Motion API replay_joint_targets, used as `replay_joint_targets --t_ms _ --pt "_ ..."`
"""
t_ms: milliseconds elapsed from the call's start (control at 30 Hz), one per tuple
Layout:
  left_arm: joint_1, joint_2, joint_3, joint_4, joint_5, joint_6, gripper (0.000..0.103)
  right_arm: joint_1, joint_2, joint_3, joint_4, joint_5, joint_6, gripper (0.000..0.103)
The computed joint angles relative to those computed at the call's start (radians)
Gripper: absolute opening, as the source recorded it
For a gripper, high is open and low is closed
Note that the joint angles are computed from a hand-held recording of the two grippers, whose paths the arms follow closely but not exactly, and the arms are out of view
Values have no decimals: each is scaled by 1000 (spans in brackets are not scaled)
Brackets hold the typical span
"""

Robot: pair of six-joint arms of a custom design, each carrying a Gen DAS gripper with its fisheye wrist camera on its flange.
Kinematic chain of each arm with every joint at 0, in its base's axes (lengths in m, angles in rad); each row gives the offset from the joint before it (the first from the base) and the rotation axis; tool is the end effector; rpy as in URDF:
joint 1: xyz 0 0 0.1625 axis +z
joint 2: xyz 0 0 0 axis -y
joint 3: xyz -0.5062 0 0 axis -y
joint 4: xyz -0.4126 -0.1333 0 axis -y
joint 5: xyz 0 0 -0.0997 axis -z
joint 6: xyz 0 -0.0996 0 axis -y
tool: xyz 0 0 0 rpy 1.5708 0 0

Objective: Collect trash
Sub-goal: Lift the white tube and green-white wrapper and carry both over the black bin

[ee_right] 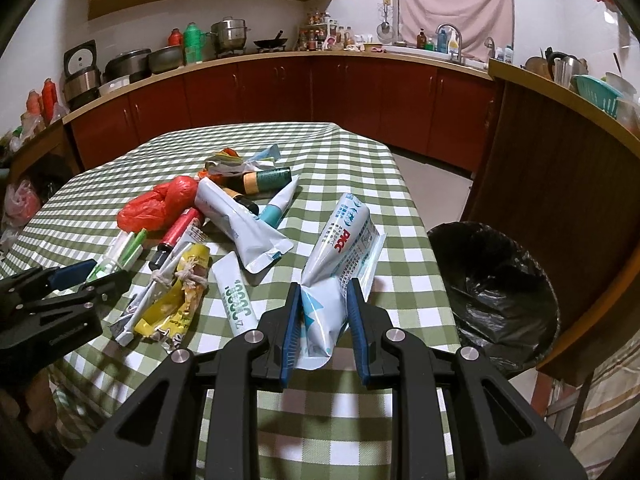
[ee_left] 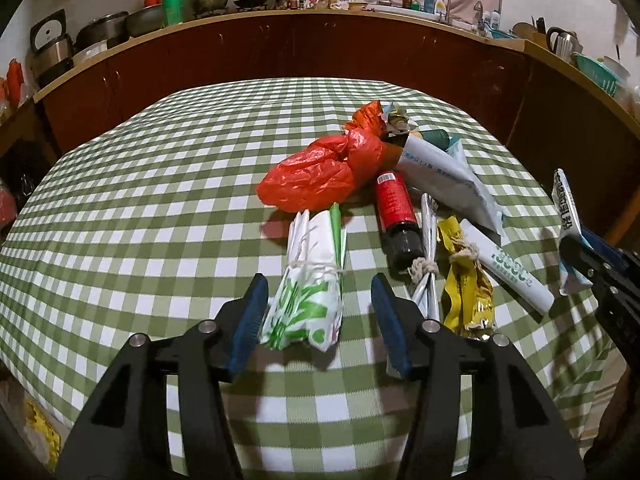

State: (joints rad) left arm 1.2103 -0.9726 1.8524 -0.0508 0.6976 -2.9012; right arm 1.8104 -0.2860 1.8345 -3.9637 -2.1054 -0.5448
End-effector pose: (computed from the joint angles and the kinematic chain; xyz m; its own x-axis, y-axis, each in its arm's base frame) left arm 0.0135 -0.5584 0.1483 -0.6993 -0.0862 -0.7096 0.4392 0.7314 -0.5217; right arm 0.2285 -0.5877 -0.0896 -0.7105 -0.1926 0.6768 -0.6148 0.6377 -0.4640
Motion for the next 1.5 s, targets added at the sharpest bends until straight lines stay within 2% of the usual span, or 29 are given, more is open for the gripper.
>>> replay_joint_targets --t_ms 33,67,100,133,333,533,733,1033,1500 --pt "-1 3 -1 -9 -9 10 52 0 1 -1 2 -1 0 24" --pt "2 3 -2 -10 -7 12 47 1 2 -3 2 -3 3 24" --pt "6 3 -6 -2 1 6 37 1 2 -4 6 -3 5 24" --pt "11 5 -12 13 12 -1 33 0 2 -5 9 -3 6 24" --pt "13 -7 4 -7 37 17 31 -6 -4 -2 21 2 12 24" --pt "-32 -29 38 -42 55 47 30 -11 -14 2 1 3 -1 24" --pt "-79 -9 19 -53 103 80 30 -34 -43 11 -38 -12 -10 24" --pt "-120 142 -120 -27 159 120 30 -90 -92 14 -70 -38 -19 24" --pt "-141 374 -371 108 153 110 30 -186 -137 -3 -21 -17 -19 24"
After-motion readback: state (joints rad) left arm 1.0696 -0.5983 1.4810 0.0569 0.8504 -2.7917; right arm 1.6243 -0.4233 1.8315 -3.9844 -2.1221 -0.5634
